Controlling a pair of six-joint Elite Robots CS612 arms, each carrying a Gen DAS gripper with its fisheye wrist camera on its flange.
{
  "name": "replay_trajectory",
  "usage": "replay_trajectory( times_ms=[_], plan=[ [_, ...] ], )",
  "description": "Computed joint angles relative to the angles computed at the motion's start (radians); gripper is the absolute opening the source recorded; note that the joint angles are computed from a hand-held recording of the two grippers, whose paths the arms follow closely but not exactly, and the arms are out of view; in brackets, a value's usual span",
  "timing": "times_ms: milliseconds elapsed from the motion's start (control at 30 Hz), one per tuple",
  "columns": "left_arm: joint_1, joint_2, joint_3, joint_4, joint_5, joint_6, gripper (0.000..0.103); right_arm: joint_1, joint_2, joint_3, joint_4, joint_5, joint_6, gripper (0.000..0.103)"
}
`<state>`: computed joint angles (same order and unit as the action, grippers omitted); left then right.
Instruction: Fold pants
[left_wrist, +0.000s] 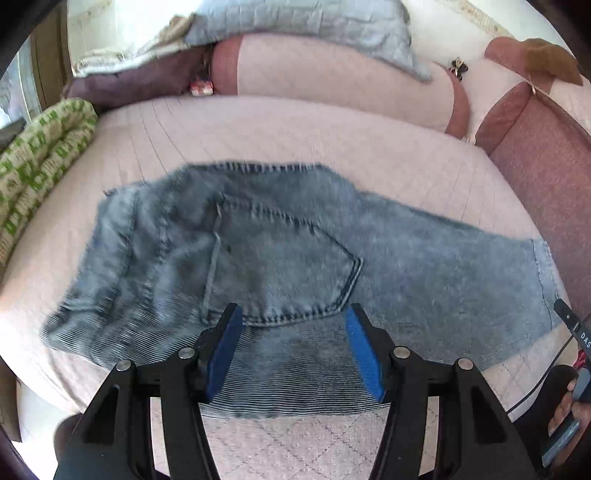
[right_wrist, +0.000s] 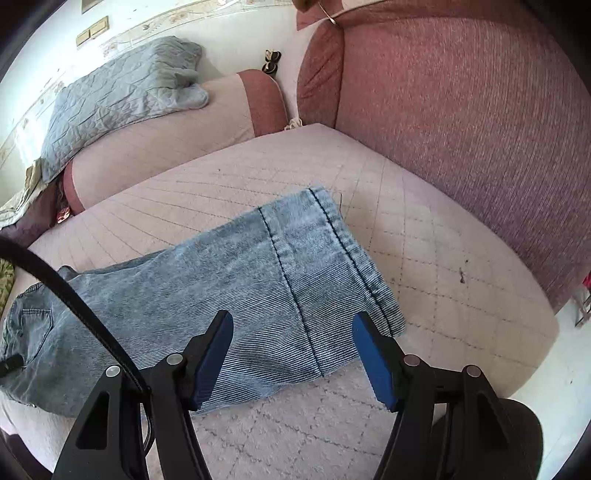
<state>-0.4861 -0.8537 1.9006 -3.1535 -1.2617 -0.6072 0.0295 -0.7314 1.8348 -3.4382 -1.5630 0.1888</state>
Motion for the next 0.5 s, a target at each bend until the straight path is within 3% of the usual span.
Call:
replay_trajectory(
  times_ms=[233, 367, 500],
  plan=[
    [0.008, -0.008, -0.003, -0.020, 0.048, 0.060, 0.057, 0.033, -0.026, 0.001, 0.091, 0.080, -0.027, 0.072],
    [0.028, 0.005, -0.033, -0.004, 0.004, 0.098, 0.058, 0.061, -0.029, -0.012, 0.140, 0.046, -0.047, 0.072],
    [0.032, 0.013, -0.057, 0.023, -0.017, 0.140, 0.058, 0.067, -0.030, -0.013, 0.144, 0.028, -0.011, 0.072]
  ],
)
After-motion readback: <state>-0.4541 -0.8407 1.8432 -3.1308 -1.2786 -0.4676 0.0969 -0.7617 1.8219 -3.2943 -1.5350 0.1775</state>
